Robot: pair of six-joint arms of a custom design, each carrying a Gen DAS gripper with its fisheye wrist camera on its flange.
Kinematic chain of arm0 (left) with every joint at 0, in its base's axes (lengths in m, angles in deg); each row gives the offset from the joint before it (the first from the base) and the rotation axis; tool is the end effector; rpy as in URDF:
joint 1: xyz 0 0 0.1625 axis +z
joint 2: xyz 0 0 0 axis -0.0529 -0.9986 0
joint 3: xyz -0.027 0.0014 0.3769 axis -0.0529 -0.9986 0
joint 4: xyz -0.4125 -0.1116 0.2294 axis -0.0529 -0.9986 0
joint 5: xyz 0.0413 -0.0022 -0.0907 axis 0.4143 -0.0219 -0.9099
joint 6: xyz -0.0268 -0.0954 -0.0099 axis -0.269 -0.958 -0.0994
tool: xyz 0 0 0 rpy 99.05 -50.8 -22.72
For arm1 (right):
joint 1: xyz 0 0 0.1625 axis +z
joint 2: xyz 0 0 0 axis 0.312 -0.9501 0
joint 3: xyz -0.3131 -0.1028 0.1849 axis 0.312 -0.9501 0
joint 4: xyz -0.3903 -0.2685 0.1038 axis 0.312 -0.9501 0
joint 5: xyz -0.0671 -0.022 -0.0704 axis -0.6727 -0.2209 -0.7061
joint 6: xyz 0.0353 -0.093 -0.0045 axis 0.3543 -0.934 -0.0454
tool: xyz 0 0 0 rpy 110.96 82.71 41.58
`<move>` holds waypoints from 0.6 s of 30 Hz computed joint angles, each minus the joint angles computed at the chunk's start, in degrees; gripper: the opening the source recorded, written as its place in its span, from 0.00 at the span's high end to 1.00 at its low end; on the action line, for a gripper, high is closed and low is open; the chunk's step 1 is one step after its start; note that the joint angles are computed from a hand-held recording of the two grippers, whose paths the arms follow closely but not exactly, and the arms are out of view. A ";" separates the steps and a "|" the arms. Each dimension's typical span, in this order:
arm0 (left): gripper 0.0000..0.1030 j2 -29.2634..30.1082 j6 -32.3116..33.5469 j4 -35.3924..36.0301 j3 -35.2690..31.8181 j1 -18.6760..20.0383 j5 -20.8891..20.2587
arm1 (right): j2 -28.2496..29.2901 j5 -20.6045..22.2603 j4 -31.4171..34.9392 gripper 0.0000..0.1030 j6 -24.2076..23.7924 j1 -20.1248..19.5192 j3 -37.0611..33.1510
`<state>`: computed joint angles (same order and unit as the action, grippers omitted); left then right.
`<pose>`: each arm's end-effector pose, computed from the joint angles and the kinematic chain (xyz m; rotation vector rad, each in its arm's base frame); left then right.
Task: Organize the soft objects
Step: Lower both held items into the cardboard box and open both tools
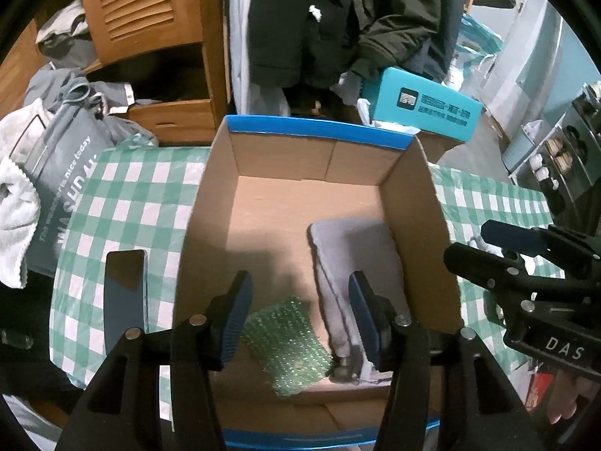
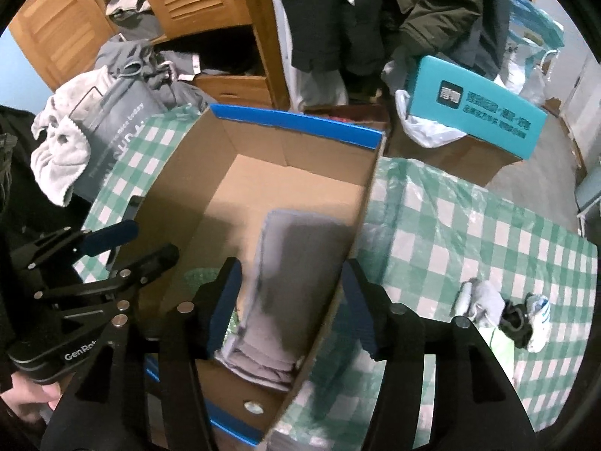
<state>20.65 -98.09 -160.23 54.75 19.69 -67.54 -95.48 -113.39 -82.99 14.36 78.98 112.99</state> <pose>-0.4521 -0.3360 0.0515 0.2625 2.4039 -0.5555 0.1339 -0.3598 0.3871 0.5849 -2.5366 0.3761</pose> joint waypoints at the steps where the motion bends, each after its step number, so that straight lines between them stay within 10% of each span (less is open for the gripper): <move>1: 0.47 0.20 0.21 -0.09 -0.17 -0.05 -0.04 | -0.27 -0.24 -0.22 0.44 -0.07 -0.09 0.08; 18: 0.34 6.16 4.47 -2.72 -4.56 -1.35 -1.76 | -4.70 0.18 1.23 0.33 -2.80 -4.96 -1.01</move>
